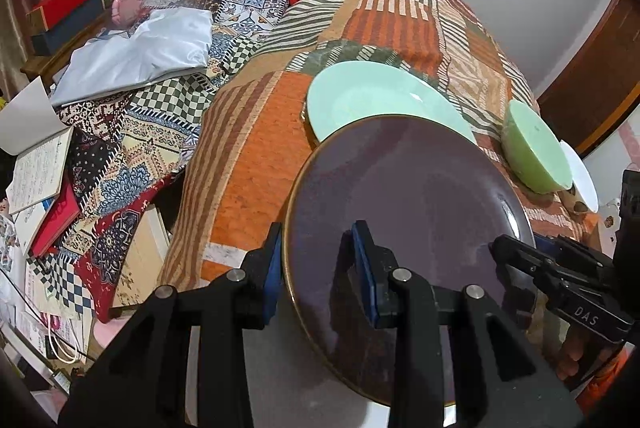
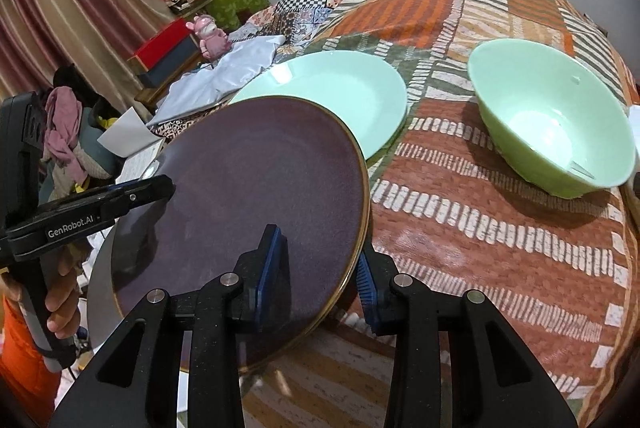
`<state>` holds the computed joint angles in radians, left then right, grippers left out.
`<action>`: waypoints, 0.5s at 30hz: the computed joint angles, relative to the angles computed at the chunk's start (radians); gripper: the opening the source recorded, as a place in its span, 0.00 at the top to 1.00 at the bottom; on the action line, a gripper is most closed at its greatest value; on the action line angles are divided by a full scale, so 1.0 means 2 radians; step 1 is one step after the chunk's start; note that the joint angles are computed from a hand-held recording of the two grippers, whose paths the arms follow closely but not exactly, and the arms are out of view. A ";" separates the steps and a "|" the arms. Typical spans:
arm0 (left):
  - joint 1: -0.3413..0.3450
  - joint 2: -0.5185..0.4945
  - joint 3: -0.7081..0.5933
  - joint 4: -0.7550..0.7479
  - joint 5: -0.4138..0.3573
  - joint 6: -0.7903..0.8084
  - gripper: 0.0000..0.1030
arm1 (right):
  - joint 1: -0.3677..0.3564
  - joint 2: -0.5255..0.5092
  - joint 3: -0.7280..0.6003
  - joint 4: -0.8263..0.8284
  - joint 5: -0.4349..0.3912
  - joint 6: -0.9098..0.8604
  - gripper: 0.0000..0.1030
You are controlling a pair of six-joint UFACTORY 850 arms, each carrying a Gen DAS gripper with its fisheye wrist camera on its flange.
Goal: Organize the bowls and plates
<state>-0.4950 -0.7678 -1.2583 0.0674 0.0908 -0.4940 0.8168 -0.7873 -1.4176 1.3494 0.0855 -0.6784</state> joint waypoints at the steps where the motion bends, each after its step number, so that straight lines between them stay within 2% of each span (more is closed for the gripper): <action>1: -0.002 0.001 0.001 0.005 0.000 -0.005 0.68 | 0.000 0.002 0.003 -0.006 0.003 0.006 0.68; 8: -0.013 0.012 0.012 -0.036 0.006 0.029 0.68 | 0.001 0.023 0.032 -0.111 0.018 0.114 0.69; 15: -0.031 0.025 0.019 -0.136 0.009 0.128 0.68 | 0.003 0.049 0.068 -0.174 0.039 0.185 0.69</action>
